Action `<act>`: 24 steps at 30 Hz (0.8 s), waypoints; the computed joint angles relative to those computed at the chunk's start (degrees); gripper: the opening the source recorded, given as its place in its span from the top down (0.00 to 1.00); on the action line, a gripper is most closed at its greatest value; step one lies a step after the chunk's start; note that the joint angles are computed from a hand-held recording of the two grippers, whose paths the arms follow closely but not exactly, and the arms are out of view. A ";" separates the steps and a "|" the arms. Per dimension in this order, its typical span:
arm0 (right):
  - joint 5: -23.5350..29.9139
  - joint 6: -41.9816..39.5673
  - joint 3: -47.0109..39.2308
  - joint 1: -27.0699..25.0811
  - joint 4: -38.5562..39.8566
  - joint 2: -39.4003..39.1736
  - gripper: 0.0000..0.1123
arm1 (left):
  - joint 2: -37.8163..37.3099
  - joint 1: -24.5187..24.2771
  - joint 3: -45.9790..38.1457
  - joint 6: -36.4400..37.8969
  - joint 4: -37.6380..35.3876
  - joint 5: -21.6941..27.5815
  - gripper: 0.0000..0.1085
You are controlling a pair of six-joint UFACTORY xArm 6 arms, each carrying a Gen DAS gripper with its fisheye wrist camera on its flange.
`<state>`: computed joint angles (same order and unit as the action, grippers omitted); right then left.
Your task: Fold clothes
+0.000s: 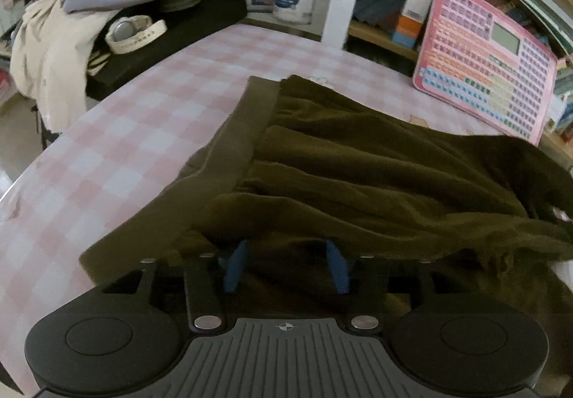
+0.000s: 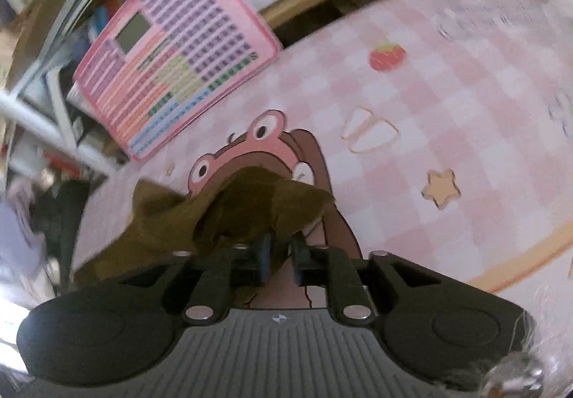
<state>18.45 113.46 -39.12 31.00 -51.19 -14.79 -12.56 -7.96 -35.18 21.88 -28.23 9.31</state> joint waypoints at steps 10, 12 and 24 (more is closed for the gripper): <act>21.67 -36.93 -7.11 7.41 5.43 -0.49 0.49 | 0.23 -0.35 0.02 2.33 -0.36 -0.37 0.46; 19.44 -48.92 -9.18 7.56 3.74 1.99 0.42 | 0.31 -0.32 -0.07 2.58 -0.44 -0.32 0.46; 28.60 -33.15 -25.91 2.02 -5.21 16.44 0.60 | -0.02 -0.24 0.07 5.35 -3.98 -0.07 0.46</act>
